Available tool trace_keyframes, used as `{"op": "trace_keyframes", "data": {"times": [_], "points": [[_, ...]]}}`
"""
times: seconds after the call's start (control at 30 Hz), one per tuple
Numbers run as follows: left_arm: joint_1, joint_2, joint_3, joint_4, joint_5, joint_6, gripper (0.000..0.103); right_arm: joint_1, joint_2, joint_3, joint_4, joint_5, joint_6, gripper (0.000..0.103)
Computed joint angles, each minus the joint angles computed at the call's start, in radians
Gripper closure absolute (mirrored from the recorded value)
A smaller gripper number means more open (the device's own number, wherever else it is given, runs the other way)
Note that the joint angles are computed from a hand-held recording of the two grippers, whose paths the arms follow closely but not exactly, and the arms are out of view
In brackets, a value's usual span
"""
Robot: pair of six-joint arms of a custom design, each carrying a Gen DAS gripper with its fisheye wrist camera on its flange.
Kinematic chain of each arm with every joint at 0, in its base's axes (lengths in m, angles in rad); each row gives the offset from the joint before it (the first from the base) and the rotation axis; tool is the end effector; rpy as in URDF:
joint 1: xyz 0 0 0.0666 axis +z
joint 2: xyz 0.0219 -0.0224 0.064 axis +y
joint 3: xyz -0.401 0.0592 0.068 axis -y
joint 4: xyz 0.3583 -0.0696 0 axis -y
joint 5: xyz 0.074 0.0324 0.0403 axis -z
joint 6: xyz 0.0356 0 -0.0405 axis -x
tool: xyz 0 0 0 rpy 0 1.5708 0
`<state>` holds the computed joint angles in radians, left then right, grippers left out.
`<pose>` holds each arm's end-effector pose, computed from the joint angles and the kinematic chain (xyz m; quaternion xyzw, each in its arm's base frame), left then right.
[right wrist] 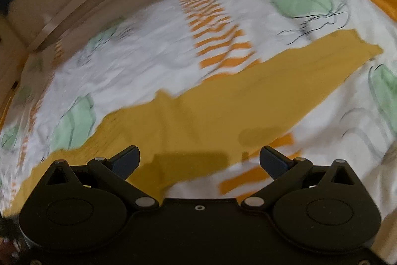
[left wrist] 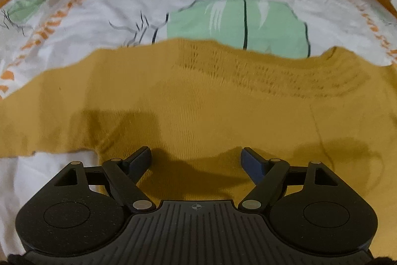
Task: Fold small clothes
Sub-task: 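Move the right gripper to a sweater sleeve cuff and close on it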
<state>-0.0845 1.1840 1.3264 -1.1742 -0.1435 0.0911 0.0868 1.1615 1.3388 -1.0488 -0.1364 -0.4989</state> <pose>0.3433 -0.0244 0.4846 -0.0223 0.9614 0.0455 0.2706 0.3459 0.0346 0.5050 0.1689 0.9223 0.1600 0.3087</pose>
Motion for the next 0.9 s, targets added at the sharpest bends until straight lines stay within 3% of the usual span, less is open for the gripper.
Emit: {"op": "trace_keyframes", "data": {"times": [0.27,0.6,0.67,0.73,0.9], "points": [[-0.019,-0.007,-0.018,0.028,0.006,0.039,0.019,-0.171,0.086,0.070,-0.043,-0.018,0.084,0.001],[-0.016,-0.009,-0.036,0.067,0.033,0.042,0.009,-0.306,0.181,0.165,0.014,0.115,0.205,0.001],[-0.019,-0.004,-0.032,0.062,0.031,0.044,0.009,-0.326,0.204,0.180,0.016,0.134,0.220,0.005],[-0.018,0.001,-0.025,0.054,0.035,0.039,0.009,-0.344,0.226,0.192,0.015,0.161,0.221,0.021],[-0.012,0.013,-0.012,0.048,0.049,0.039,0.009,-0.383,0.269,0.196,0.010,0.197,0.230,0.022]]}}
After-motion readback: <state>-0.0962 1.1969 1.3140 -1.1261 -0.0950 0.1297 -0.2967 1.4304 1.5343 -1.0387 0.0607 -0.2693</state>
